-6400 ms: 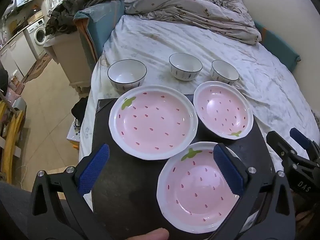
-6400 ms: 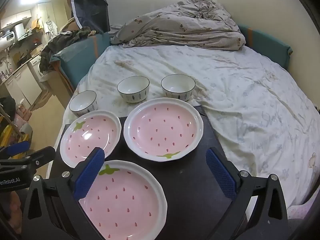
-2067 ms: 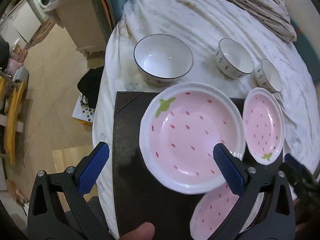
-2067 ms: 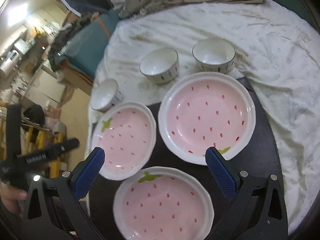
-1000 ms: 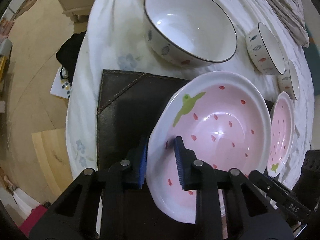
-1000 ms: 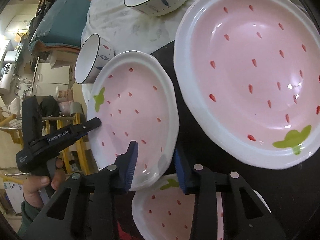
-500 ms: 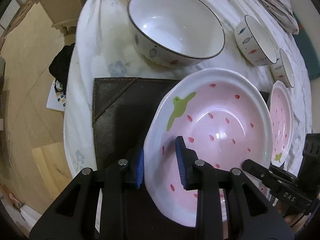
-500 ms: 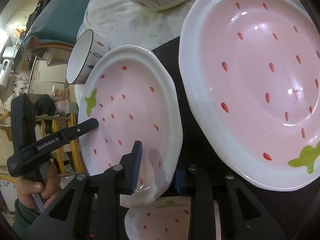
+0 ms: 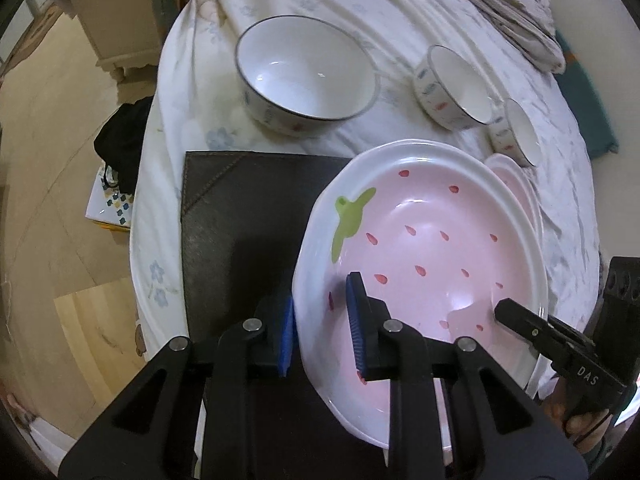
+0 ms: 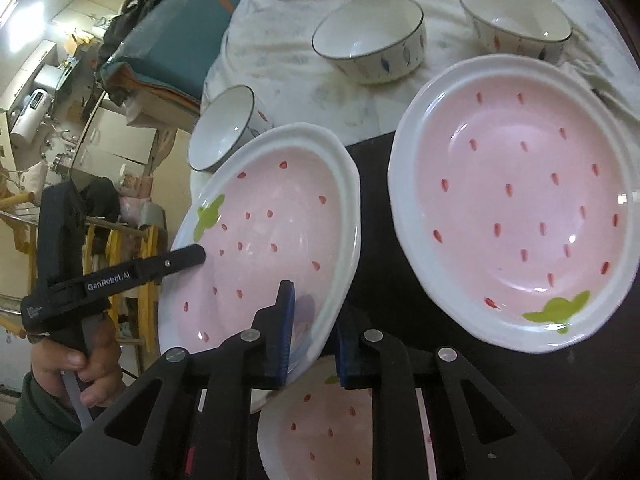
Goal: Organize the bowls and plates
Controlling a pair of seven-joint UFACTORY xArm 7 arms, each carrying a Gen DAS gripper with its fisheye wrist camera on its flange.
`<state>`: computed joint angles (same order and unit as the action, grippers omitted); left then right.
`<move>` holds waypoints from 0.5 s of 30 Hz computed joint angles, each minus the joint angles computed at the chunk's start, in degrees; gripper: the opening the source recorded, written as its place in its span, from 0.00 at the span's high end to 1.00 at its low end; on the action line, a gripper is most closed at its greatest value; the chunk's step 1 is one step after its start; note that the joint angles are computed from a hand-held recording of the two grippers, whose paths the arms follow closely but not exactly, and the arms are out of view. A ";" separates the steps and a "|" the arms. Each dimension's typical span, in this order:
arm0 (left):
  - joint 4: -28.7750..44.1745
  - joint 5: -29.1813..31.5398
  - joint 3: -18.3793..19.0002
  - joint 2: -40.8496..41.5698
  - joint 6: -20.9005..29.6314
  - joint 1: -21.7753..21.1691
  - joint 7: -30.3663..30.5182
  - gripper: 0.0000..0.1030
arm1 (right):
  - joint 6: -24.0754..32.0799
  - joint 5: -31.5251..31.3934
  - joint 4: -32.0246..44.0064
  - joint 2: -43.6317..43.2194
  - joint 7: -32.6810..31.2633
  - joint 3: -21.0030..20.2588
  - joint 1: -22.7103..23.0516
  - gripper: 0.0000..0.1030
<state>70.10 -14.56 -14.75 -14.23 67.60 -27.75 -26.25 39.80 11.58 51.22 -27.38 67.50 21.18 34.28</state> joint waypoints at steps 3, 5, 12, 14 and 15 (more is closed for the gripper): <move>0.25 0.20 -0.75 -0.36 -0.21 -0.75 0.09 0.81 | 1.88 -0.38 -0.33 -2.47 1.14 0.53 0.06 0.81; 0.38 -0.05 -1.14 -0.42 -0.23 -1.30 0.05 0.81 | 4.25 -1.35 0.10 -3.76 1.99 1.44 -0.13 0.81; 0.04 -1.36 -3.27 -1.27 0.75 -4.34 -0.69 0.81 | 10.32 -0.56 -2.15 -11.26 5.40 3.11 0.89 0.81; -0.26 -0.62 -4.32 -1.27 0.68 -5.34 -1.08 0.80 | 11.78 0.21 -3.04 -13.59 6.84 3.74 1.26 0.81; -0.37 -0.63 -4.74 -1.03 0.95 -5.88 -1.45 0.80 | 13.00 0.68 -3.48 -14.85 7.76 4.23 1.61 0.81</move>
<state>69.73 -15.19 -19.49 -15.26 68.55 -33.63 -27.70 52.81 12.26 47.74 -42.22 75.26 25.41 35.89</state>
